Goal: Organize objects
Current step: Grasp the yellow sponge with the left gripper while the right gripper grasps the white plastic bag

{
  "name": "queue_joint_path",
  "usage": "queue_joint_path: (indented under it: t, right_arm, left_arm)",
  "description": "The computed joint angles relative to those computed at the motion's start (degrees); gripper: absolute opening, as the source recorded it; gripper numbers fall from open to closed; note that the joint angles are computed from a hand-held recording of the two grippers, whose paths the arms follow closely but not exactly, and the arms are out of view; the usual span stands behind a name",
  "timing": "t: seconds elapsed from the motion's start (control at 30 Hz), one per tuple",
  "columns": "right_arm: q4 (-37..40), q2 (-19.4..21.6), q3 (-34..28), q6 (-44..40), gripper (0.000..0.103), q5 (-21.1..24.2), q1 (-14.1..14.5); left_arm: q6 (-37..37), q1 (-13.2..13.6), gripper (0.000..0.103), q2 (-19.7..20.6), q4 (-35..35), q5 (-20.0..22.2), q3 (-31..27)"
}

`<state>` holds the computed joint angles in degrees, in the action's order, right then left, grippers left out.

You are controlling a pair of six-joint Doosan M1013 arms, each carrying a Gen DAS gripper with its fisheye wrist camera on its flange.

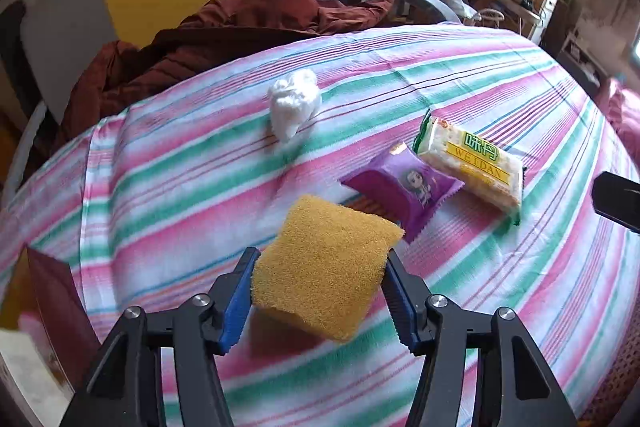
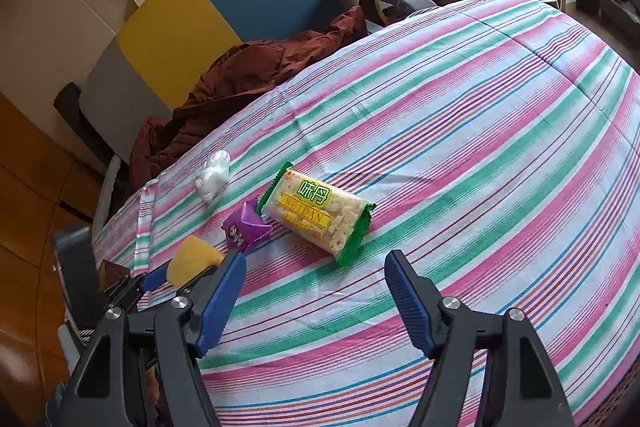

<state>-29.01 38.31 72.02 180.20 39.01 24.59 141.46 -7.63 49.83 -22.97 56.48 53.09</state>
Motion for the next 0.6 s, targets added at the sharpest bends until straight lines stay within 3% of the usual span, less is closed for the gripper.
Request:
queue_joint_path:
  t: [0.1, 0.3, 0.6]
  right_arm:
    - [0.42, 0.24, -0.45, -0.77, 0.073, 0.90, 0.05]
    - [2.92, 1.40, -2.51, -4.70, 0.073, 4.19, 0.09]
    - [10.86, 6.20, -12.15, -22.99, 0.073, 8.57, 0.15]
  left_arm:
    - [-0.99, 0.95, 0.060, -1.38, -1.14, 0.40, 2.29]
    - [3.78, 3.14, 0.060, -5.24, -7.20, 0.30, 8.24]
    - [9.80, 6.81, 0.060, -7.81, -15.61, 3.21, 10.82]
